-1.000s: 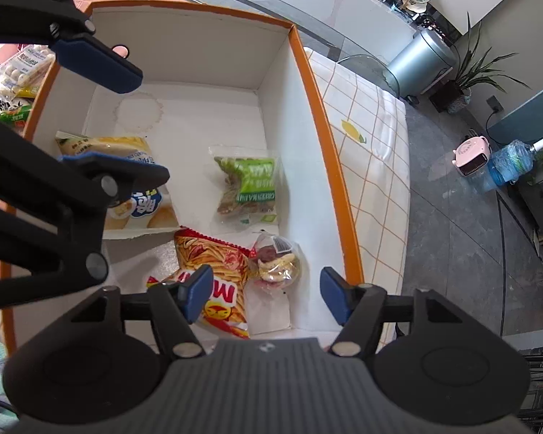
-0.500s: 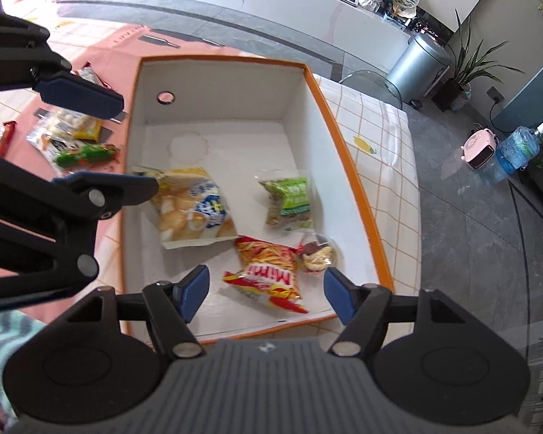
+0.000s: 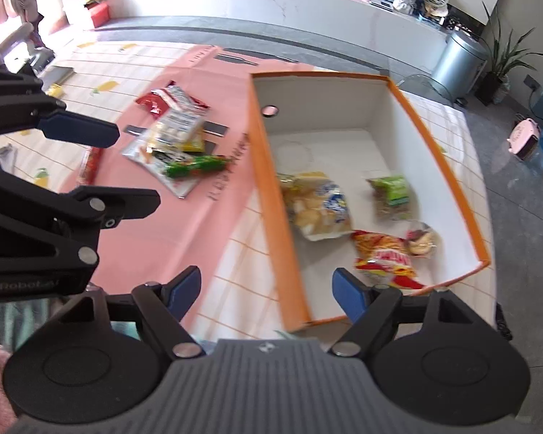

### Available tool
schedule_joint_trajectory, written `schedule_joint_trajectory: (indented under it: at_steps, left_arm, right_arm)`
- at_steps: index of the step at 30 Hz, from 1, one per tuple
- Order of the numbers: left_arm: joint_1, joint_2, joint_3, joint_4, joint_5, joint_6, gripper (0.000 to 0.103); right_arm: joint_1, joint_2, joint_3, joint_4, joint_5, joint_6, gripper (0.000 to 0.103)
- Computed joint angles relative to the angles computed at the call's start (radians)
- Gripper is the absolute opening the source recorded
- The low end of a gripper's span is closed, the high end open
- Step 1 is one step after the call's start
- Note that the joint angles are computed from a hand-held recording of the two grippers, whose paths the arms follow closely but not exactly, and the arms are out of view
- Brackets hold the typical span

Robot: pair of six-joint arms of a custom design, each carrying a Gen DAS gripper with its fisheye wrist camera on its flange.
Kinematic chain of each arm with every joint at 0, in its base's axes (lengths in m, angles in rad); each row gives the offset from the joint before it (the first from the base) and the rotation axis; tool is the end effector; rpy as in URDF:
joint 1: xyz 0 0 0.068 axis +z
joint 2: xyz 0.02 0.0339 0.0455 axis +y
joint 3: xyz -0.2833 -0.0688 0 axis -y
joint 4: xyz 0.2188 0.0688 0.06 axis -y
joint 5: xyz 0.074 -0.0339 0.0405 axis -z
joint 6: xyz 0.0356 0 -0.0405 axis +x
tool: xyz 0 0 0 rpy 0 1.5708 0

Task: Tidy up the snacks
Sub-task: 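Move both grippers back toward the remaining snacks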

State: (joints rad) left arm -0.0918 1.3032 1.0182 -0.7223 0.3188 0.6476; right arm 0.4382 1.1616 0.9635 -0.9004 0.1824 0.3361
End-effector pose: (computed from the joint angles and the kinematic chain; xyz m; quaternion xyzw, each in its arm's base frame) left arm 0.2275 -0.0322 0.2916 0.3838 0.8684 -0.0713 0.3058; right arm 0.1686 0.0719 0.2921 -0.0281 0.9680 0.0060 0.2492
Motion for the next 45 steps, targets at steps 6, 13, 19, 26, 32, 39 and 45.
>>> schedule_joint_trajectory:
  at_steps: [6,13,19,26,32,39,45]
  left_arm:
    - [0.228,0.033,0.016,-0.056,0.079,0.078,0.070]
    - [0.448,0.129,0.055,-0.077,0.158,0.136,0.073]
    - [0.577,0.242,0.121,-0.077,0.206,0.110,0.073]
    - [0.629,0.368,0.195,-0.030,0.216,0.013,0.073]
    - [0.595,0.420,0.171,0.053,0.187,-0.056,0.073]
    - [0.529,0.456,0.087,0.226,0.129,-0.141,0.073]
    - [0.470,0.515,0.042,0.361,0.061,-0.225,0.073]
  right_arm:
    - [0.189,0.024,-0.044,0.114,0.062,0.228,0.081]
    - [0.352,0.162,-0.063,0.260,0.145,0.452,0.082]
    - [0.413,0.272,-0.074,0.361,0.204,0.572,0.082]
    - [0.440,0.372,-0.076,0.472,0.256,0.605,0.081]
    - [0.426,0.443,-0.068,0.566,0.266,0.563,0.072]
    - [0.353,0.459,-0.110,0.676,0.255,0.595,0.056]
    - [0.261,0.517,-0.112,0.741,0.193,0.589,0.044]
